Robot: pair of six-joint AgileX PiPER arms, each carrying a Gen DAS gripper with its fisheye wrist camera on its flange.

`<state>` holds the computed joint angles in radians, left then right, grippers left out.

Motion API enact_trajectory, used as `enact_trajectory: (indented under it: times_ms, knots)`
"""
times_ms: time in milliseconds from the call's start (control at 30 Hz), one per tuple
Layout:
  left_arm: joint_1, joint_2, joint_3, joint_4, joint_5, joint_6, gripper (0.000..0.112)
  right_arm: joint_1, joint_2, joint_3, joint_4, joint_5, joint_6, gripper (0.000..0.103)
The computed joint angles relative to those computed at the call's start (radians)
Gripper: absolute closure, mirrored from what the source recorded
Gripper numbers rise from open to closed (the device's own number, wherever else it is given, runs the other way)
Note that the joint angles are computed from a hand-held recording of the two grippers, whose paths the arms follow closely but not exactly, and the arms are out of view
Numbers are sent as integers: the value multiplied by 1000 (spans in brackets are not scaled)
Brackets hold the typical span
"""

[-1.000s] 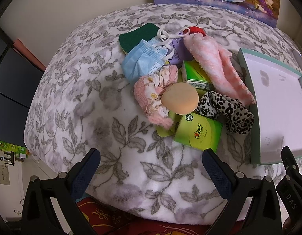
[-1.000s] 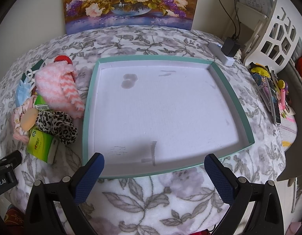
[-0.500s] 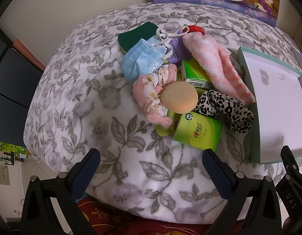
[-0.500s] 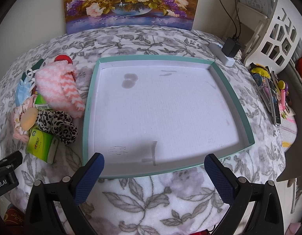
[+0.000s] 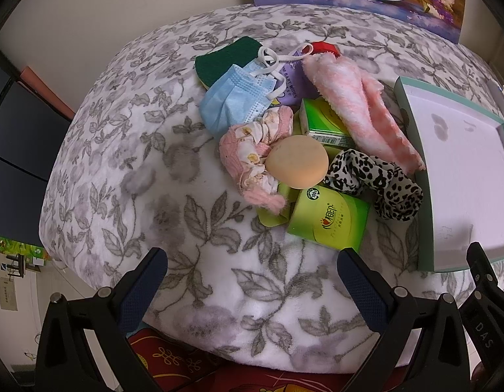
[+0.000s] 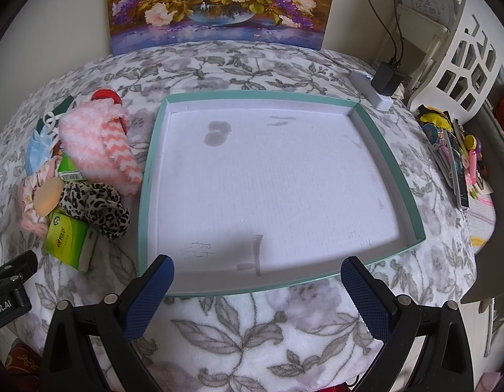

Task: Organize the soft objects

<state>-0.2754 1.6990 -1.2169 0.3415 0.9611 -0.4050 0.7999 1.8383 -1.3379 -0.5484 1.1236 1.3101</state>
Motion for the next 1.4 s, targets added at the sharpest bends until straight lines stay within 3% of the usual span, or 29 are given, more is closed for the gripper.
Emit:
enact_trajectory:
  times_ms: [867, 1200, 1400]
  knots:
    - [5, 1, -3, -15, -5, 4, 9, -1, 6, -7, 2, 2, -4, 0]
    - [120, 21, -65, -125, -89, -5, 9, 22, 22, -61, -78, -69, 14, 0]
    - [188, 74, -115, -219, -80, 57, 9, 24, 80, -133, -52, -132, -46, 0]
